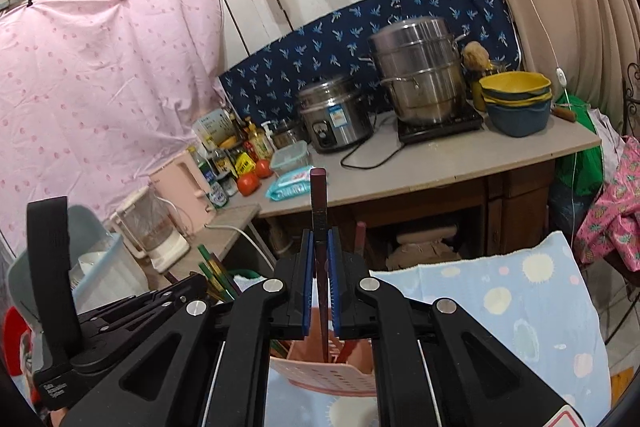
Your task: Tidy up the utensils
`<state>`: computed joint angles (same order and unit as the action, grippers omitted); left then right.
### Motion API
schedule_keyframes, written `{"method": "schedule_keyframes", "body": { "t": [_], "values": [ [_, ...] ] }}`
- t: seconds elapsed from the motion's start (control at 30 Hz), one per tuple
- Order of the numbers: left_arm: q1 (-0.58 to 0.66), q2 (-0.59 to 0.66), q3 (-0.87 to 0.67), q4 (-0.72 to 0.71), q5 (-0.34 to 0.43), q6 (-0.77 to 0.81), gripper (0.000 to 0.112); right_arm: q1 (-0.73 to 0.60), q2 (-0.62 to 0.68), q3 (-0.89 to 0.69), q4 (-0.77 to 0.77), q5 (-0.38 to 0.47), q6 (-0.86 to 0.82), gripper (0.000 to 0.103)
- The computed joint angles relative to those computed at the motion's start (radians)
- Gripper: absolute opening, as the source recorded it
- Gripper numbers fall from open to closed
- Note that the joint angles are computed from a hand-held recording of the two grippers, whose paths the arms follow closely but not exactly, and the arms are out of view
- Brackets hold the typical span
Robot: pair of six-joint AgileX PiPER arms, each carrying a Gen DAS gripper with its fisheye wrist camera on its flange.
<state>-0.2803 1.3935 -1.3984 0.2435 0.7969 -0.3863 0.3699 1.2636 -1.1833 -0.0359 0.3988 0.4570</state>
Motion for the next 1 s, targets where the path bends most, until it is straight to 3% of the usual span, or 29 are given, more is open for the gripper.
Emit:
{"method": "schedule_keyframes", "body": {
  "t": [0.23, 0.3, 0.37, 0.47, 0.57, 0.8, 1.0],
  "values": [
    [-0.018, 0.032, 0.062, 0.058, -0.044, -0.07, 0.002, 0.003, 0.013, 0.039, -0.002, 0.006, -0.024, 0.008],
    [-0.037, 0.021, 0.085, 0.125, -0.049, -0.132, 0.008, 0.027, -0.002, 0.058, -0.115, 0.012, 0.08, 0.017],
    [-0.045, 0.005, 0.106, 0.147, -0.05, -0.163, 0.025, 0.047, -0.024, 0.08, -0.2, 0.022, 0.152, 0.027],
    [-0.059, -0.027, 0.13, 0.16, -0.036, -0.181, 0.027, 0.087, -0.064, 0.107, -0.307, 0.059, 0.245, 0.033],
    [-0.117, -0.077, 0.173, 0.258, -0.001, -0.275, 0.04, 0.15, -0.109, 0.135, -0.435, 0.116, 0.353, 0.037],
    [-0.222, -0.194, 0.24, 0.335, 0.095, -0.368, 0.041, 0.333, -0.213, 0.184, -0.608, 0.297, 0.53, 0.04],
    [-0.359, -0.287, 0.3, 0.441, 0.228, -0.492, 0.05, 0.577, -0.269, 0.221, -0.778, 0.524, 0.726, 0.043]
  ]
}}
